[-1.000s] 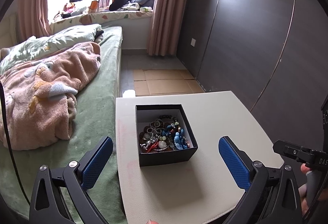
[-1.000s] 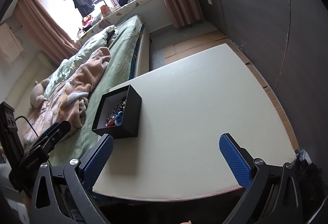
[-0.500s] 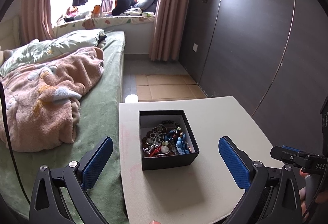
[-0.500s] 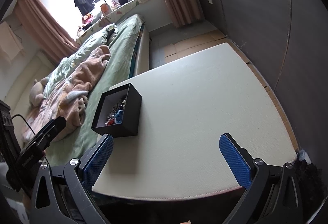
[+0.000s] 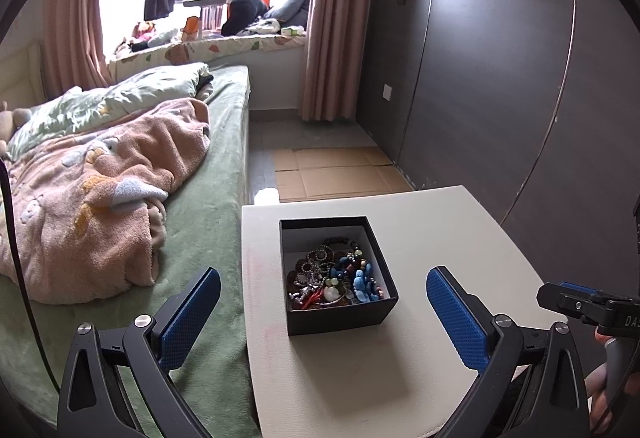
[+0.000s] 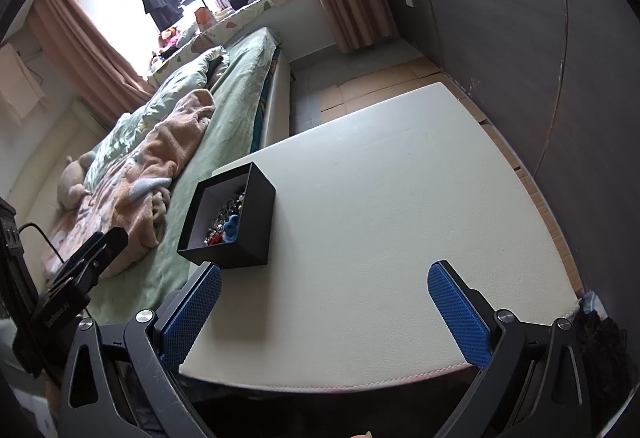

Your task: Organize jewelry

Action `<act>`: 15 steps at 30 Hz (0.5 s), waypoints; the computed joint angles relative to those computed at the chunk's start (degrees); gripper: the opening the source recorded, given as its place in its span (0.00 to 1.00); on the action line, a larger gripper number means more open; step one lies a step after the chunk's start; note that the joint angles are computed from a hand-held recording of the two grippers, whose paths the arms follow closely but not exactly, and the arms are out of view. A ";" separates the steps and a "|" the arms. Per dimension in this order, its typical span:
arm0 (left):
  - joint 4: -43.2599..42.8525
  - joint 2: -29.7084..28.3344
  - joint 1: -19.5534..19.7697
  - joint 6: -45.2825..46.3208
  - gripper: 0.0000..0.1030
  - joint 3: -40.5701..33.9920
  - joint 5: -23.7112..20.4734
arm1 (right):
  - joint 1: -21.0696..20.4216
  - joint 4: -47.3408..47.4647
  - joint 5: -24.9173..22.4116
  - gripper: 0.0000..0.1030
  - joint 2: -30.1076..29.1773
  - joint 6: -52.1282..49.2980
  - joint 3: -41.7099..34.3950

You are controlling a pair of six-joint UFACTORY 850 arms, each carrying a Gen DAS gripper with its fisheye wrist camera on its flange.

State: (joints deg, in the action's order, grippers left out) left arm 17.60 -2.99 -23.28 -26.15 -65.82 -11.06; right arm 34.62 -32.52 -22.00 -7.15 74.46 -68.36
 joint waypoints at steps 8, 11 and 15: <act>-3.92 -0.04 0.55 3.12 1.00 -0.04 -0.01 | 0.07 -0.02 -0.06 1.00 -0.10 0.04 -0.04; -3.77 -0.11 0.58 3.01 1.00 -0.14 -0.02 | 0.12 -0.18 -0.15 1.00 -0.15 0.10 -0.02; -3.23 -0.09 0.60 2.50 1.00 -0.08 0.11 | 0.27 0.22 -0.15 1.00 -0.40 0.14 -0.10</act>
